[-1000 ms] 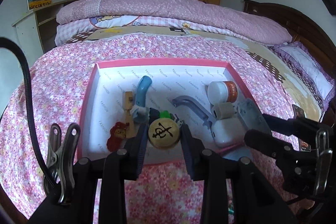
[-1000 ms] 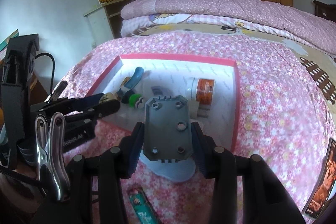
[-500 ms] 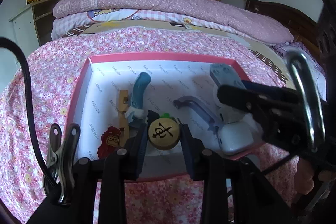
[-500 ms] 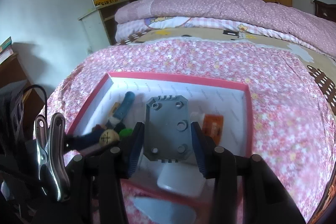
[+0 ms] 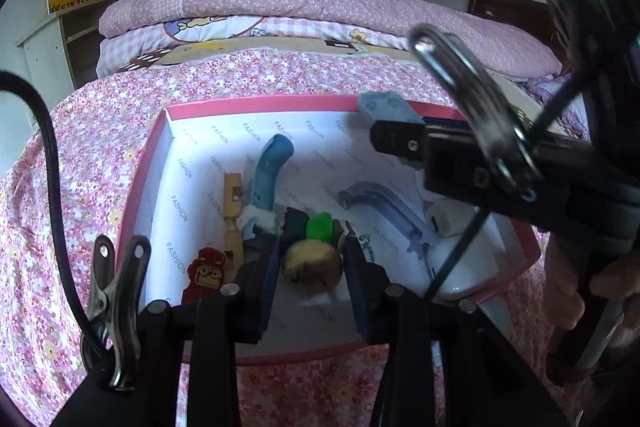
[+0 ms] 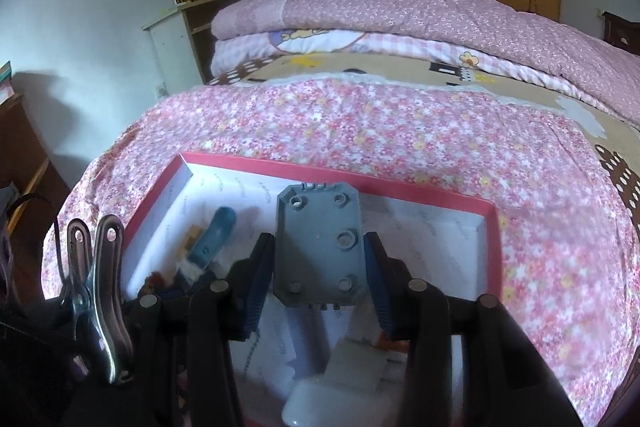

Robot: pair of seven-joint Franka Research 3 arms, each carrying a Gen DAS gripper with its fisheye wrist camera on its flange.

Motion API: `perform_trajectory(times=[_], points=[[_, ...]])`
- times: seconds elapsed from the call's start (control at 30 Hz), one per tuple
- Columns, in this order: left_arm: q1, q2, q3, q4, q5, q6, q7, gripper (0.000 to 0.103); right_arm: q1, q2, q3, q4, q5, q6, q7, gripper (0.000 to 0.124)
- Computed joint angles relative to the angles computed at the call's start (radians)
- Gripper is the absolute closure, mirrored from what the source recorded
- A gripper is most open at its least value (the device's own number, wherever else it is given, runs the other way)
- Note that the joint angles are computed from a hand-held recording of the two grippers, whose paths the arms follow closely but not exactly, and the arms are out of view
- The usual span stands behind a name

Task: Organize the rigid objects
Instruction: 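Open left gripper to drop the disc while right gripper releases the gray plate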

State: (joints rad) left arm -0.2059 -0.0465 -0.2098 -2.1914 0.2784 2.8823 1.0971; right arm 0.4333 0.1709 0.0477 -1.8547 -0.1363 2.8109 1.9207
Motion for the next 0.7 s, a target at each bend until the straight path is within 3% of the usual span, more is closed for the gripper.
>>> perform_trajectory(times=[0.2, 0.7], points=[[-0.009, -0.004, 0.005, 0.001, -0.080, -0.017, 0.058, 0.066, 0.002, 0.001, 0.002, -0.005, 0.023, 0.001, -0.013, 0.078], [-0.013, -0.059, -0.003, -0.040, -0.025, -0.027, 0.003, 0.063, -0.022, -0.080, 0.026, -0.093, 0.060, 0.046, -0.001, 0.078]])
